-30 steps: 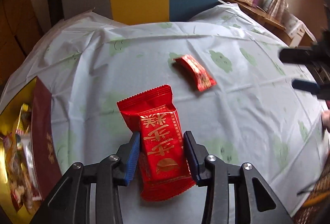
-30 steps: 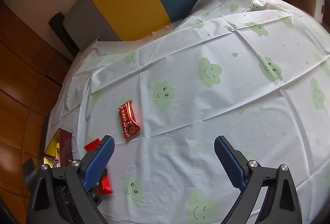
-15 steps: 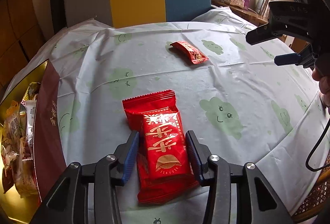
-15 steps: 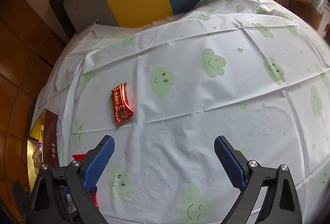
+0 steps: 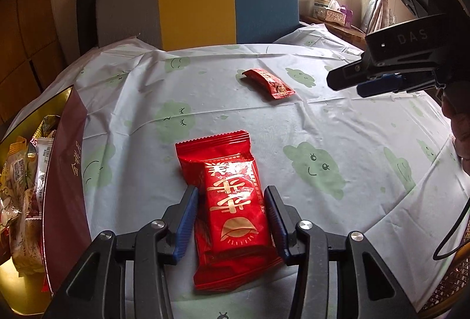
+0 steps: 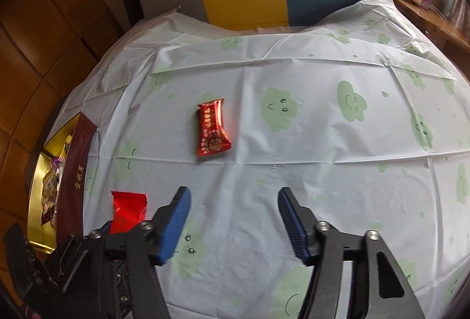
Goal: Organize snacks
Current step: 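Hold the large red packet with the left gripper while the right grasps the small red bar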
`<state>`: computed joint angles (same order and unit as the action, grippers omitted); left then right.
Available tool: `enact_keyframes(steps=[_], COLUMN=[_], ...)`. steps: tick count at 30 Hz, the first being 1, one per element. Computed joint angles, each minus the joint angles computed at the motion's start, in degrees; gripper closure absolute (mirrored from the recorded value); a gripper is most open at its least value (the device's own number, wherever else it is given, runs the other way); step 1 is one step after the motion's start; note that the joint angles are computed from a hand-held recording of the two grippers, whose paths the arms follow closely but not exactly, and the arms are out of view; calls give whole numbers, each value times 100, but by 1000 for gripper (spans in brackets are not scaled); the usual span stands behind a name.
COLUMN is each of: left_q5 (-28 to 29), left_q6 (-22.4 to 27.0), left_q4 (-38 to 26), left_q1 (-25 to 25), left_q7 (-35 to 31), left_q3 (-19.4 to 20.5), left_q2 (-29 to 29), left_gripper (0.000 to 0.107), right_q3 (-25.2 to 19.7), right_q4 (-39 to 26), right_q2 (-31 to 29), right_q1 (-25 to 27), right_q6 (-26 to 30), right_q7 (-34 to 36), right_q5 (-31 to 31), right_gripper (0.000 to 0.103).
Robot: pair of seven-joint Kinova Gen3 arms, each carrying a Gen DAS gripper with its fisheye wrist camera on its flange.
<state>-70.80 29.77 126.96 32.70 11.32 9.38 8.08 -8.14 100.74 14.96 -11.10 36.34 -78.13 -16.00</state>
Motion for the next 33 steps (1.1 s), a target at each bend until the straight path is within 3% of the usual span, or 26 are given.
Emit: enact_keyframes(steps=[6,16,19,20,21,22,26,33], left_q5=[-345,-559,-564,-576,-586,-598,-628,-622], left_q6=[16,-57,-56,-60,-58,-57,-19,57], left_q4=[98,179,179,182,181,183,173,154], left_q1=[41,-41,-54,-57,-59,-60,-48,-14], left_q7=[399,651,671,688,701,713,757,765], left_q3=[22,78,99,101,104,107,121,139], left_q2=[-5,-46,-47,-51,-47,-46,-21,6], left_gripper=[61,61,61,61,61,61,61,61], right_q3=[69,442,343,471,517,457,248,-113], right_q4=[-479,-1663,-1984,-2036,-2011,-1931,-1591,-752], right_q2=[265,1281,1580,1648,1655,1595,1273,638], right_q1=[-422,-1267,-1262,-1426,-1502,-1472,-1358,-695], right_q6=[187,298,561,649,644,572,586,1015], right_q7=[-392,-1531,-1561,-1650,-1722,-1706,-1340,-316], right_q5=[495,1629,1726,1899,2029,2065,2074,1230], right_gripper=[52,54,55,65,76,80,81,80])
